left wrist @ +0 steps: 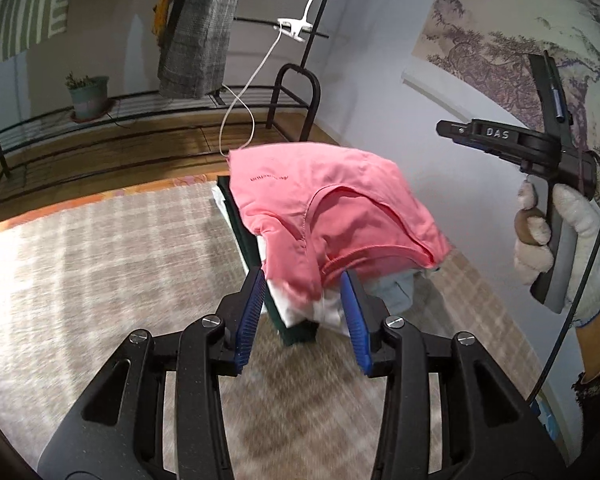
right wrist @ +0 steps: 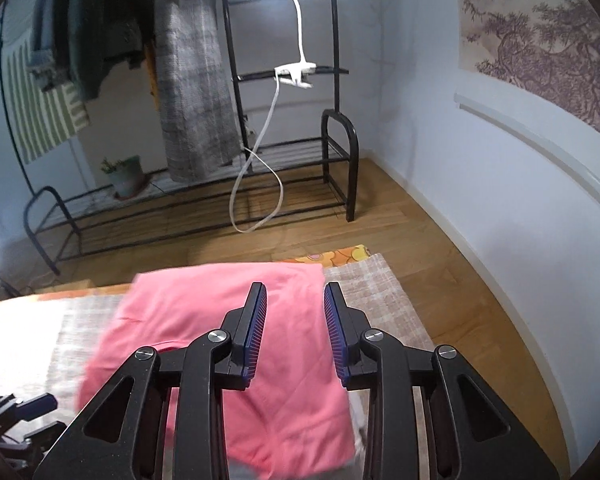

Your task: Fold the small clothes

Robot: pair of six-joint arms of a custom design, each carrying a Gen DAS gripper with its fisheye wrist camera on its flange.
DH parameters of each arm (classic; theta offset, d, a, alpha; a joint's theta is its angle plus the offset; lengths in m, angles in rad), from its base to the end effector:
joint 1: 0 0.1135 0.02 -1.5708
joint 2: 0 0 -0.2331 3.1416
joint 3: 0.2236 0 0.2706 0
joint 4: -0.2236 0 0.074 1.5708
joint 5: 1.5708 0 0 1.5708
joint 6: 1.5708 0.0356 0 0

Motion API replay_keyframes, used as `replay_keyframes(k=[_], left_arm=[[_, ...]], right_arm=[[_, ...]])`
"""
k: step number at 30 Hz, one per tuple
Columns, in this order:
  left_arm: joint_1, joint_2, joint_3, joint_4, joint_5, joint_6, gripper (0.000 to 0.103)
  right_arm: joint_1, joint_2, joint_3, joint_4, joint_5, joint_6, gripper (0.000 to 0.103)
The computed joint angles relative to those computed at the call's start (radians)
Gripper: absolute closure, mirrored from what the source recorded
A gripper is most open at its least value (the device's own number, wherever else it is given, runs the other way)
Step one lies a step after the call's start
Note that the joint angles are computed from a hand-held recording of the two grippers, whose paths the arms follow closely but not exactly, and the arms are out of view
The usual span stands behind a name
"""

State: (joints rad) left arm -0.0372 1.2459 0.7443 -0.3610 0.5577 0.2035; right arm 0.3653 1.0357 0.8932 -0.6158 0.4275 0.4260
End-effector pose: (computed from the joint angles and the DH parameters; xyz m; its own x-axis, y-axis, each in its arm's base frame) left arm 0.2727 -0.0290 0.1810 -0.6674 0.1964 -0.7183 0.5212 0.8121 -0.2622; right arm 0.2370 0.0748 0.2628 -0.6031 0.1720 -0.7789 0.2254 0.9734 0.0404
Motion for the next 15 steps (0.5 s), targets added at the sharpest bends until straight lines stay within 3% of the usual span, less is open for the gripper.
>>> replay_keyframes(k=[5, 10, 13, 15], left_arm=[[0.104, -0.240, -0.035, -0.200, 0.063, 0.086, 0.063], [0.279, -0.471, -0.018, -0.478, 0.188, 0.246, 0.063], [0.448, -0.543, 0.042, -0.696, 0.309, 0.419, 0.063], [0.604, -0.551, 0.102, -0.883, 0.404, 0.616, 0.062]], right_arm=[[0.146, -0.081, 0.069, -0.151, 0.098, 0.102, 0.075], [0.381, -0.105, 0.178, -0.357, 0.258, 0.284, 0.075], [0.517, -0.065, 0.258, -0.481, 0.352, 0.393, 0.073], [0.640, -0.020, 0.331, -0.608, 0.431, 0.523, 0.073]])
